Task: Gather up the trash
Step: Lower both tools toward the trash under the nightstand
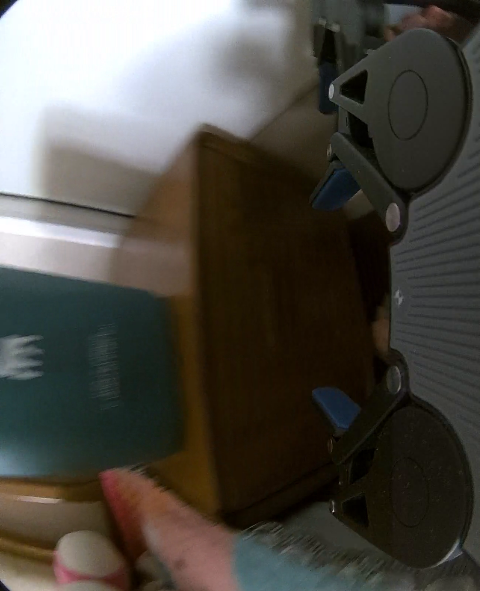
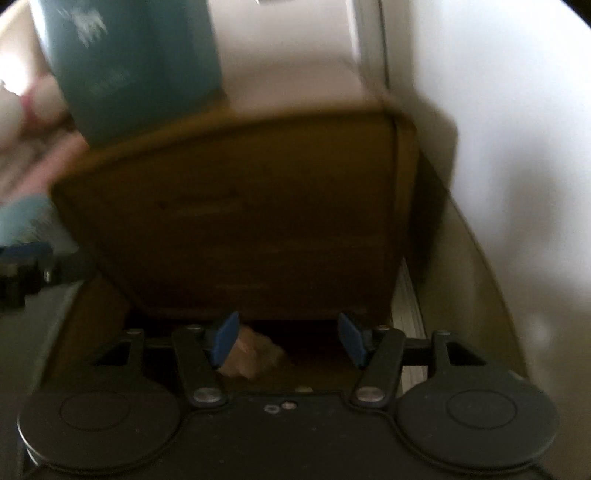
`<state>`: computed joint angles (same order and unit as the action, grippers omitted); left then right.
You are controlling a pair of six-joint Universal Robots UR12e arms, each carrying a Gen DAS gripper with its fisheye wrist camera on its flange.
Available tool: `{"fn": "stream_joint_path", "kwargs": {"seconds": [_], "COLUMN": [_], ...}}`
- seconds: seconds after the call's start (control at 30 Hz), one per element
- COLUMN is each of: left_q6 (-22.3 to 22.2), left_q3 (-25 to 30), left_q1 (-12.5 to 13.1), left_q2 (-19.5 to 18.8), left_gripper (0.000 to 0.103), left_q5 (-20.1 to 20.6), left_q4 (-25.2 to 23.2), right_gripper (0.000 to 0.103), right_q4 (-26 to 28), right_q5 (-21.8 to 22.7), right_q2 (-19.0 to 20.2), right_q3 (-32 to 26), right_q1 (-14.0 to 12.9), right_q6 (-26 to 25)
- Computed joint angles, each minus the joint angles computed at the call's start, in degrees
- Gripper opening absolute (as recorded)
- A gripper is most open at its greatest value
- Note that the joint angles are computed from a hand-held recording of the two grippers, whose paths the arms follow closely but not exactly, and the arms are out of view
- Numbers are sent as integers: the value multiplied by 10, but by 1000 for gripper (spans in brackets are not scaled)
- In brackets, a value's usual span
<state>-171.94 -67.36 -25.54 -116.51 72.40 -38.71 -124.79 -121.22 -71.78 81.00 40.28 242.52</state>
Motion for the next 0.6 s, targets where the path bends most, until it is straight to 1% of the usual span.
{"fn": "stream_joint_path", "kwargs": {"seconds": [0.07, 0.1, 0.23, 0.3, 0.33, 0.43, 0.53, 0.6], "left_q6": [23, 33, 63, 86, 98, 127, 181, 229], "left_q3": [-18, -27, -62, -78, -84, -94, -104, -107], "left_q1": [-6, -8, -16, -20, -21, -28, -36, -41], "left_q2": [-4, -6, -16, -22, -26, -39, -51, -60], "left_gripper": [103, 103, 103, 103, 103, 103, 103, 103], "left_q5": [14, 18, 25, 24, 21, 25, 25, 31], "left_q4": [-4, -4, 4, 1, -3, -26, -45, -66], "right_gripper": [59, 59, 59, 59, 59, 59, 59, 59], "right_q4": [6, 1, 6, 14, 19, 40, 38, 29], "right_q5": [10, 20, 60, 83, 98, 121, 153, 178], "right_q2": [2, 3, 7, 8, 10, 17, 23, 25], "right_q3": [12, 22, 49, 61, 66, 74, 87, 99], "right_q1": [-2, -4, -14, -17, -19, -21, -24, -30], "right_q6": [23, 28, 58, 75, 82, 85, 98, 110]}}
